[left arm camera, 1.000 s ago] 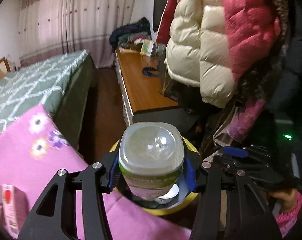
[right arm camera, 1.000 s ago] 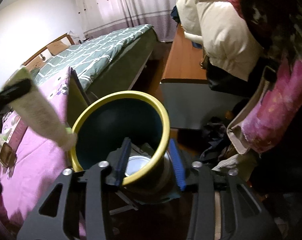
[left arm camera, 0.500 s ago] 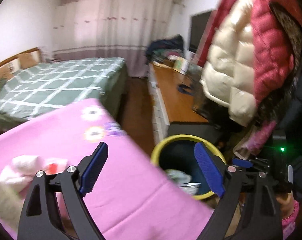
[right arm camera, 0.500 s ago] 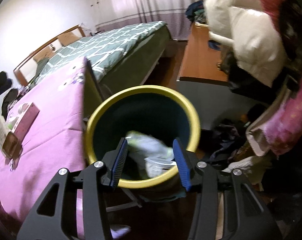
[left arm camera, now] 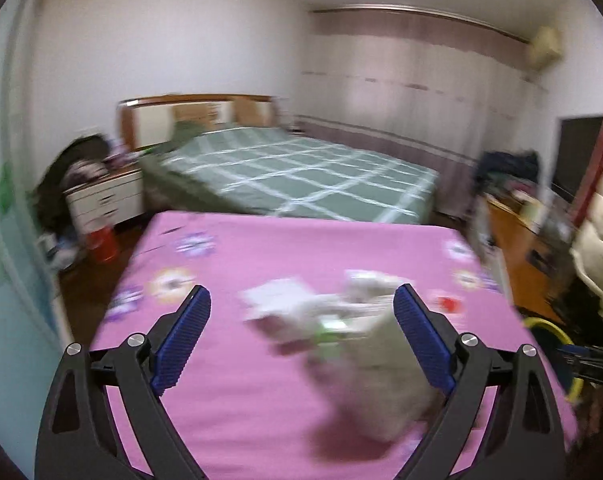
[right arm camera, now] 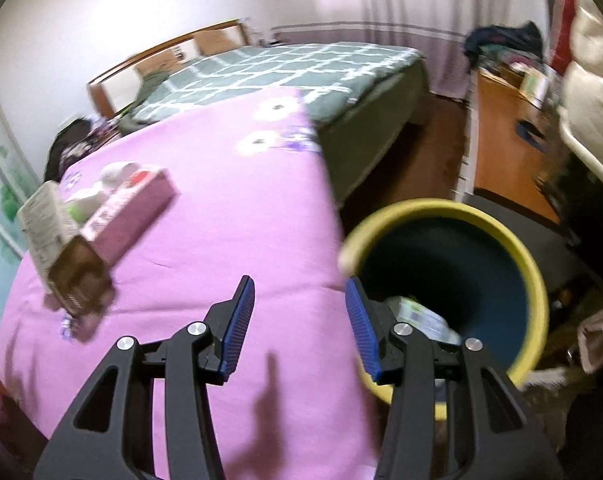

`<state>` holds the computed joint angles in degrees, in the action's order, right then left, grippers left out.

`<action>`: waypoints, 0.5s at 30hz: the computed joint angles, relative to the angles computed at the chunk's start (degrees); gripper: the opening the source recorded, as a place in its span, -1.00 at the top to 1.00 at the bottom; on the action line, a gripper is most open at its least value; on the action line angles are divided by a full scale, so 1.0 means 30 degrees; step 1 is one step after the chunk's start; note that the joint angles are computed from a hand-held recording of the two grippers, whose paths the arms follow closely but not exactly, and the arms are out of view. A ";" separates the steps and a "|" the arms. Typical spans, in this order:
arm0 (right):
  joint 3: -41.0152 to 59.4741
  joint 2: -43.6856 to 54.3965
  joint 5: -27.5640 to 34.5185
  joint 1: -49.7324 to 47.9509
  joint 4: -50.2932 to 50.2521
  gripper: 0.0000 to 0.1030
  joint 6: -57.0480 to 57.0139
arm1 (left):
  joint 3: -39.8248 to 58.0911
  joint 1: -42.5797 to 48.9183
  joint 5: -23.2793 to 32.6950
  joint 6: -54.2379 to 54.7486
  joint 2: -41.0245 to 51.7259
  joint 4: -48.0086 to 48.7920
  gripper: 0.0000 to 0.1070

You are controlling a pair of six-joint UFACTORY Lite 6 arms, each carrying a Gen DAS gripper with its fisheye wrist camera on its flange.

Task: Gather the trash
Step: 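Grasp the brown plastic tray on the bedspread with the right gripper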

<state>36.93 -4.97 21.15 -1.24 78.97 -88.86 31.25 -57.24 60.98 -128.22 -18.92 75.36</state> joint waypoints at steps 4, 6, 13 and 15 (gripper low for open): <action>0.1155 0.0192 -0.1278 0.4083 -0.0631 0.12 0.2284 | -0.4062 0.1522 0.0387 -0.1037 -0.3181 -0.0336 -0.71; 0.1671 0.0426 -0.1842 0.5658 -0.1199 0.12 0.3291 | -0.5609 0.2489 -0.0198 -0.1668 -0.4117 0.0026 -0.71; 0.3566 0.2432 -0.3051 0.9782 -0.4614 0.12 0.7680 | -0.7855 0.4849 -0.3078 -0.4520 -0.4284 0.2462 -0.71; 0.3891 0.3246 -0.3207 1.0418 -0.4445 0.12 0.7666 | -0.7868 0.5334 -0.3692 -0.4993 -0.4107 0.3185 -0.72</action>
<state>48.60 4.77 11.53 30.01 65.64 -65.86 7.64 -41.24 49.90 -143.20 -31.24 84.91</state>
